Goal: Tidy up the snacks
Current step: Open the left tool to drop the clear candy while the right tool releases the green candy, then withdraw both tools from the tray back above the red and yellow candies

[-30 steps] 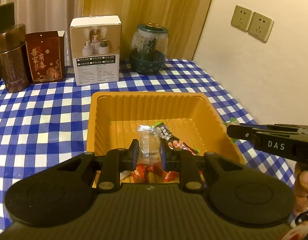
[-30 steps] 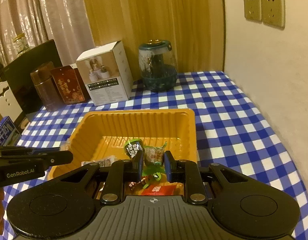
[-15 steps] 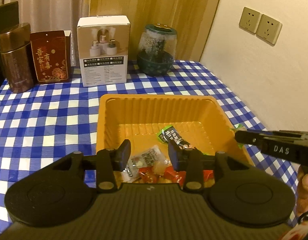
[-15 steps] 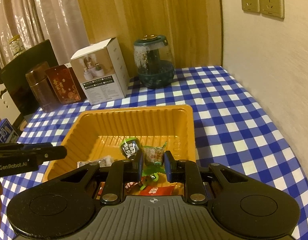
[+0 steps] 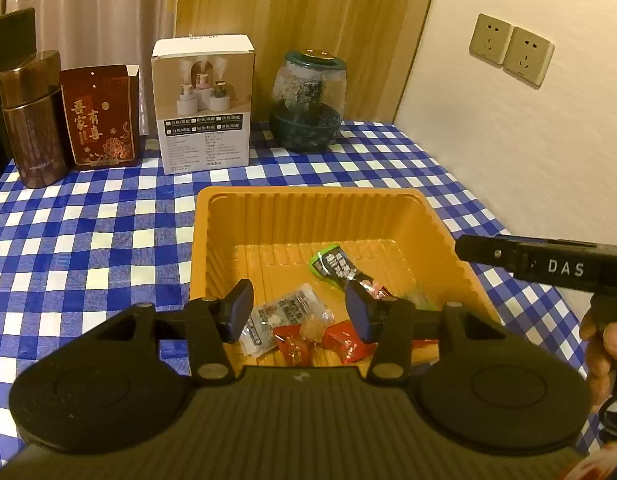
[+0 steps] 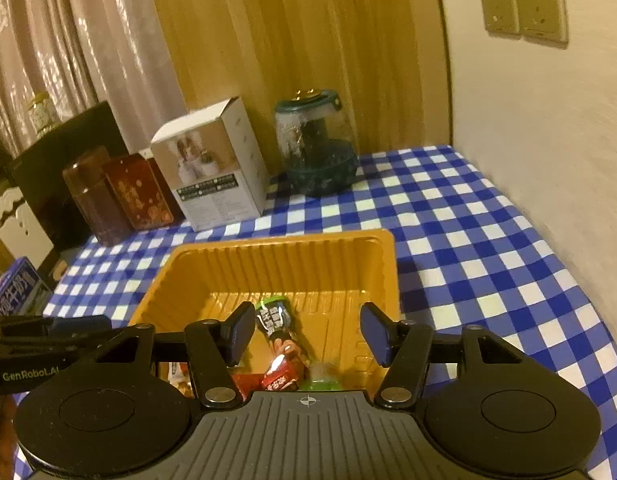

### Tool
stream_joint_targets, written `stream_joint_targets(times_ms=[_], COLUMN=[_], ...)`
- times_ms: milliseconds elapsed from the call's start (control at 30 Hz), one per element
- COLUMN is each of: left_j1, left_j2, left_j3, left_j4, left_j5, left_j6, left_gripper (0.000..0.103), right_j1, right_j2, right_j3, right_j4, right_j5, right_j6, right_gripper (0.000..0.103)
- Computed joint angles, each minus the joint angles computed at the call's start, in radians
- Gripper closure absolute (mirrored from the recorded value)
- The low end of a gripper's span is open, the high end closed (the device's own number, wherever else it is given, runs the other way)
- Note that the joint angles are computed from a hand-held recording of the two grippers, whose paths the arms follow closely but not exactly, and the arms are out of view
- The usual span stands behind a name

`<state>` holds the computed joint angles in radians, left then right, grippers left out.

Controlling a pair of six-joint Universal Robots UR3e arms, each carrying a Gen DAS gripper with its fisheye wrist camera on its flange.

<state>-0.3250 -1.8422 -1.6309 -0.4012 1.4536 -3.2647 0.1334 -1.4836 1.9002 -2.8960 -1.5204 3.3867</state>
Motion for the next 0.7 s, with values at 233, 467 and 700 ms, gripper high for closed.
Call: stream_joint_targets(times_ms=[233, 467, 700], left_j1=[-0.008, -0.030, -0.049], left_j2=[0.050, 0.135, 0.243], left_j3=[-0.072, -0.164, -0.264], left_j4=[0.018, 0.031, 0.017], left_j5=[-0.001, 0.018, 0.051], left_j6=[-0.016, -0.047, -0.078], left_gripper=[0.050, 0.046, 0.045], right_j1=[-0.013, 0.019, 0.102], right_j2=[-0.087, -0.218, -0.320], right_j3=[0.086, 0.188, 0.249], right_j4=[0.022, 0.078, 0.145], right_j5=[-0.021, -0.059, -0.120], right_j6=[0.033, 0.069, 0.123], right_gripper=[0.044, 0.044, 0.044])
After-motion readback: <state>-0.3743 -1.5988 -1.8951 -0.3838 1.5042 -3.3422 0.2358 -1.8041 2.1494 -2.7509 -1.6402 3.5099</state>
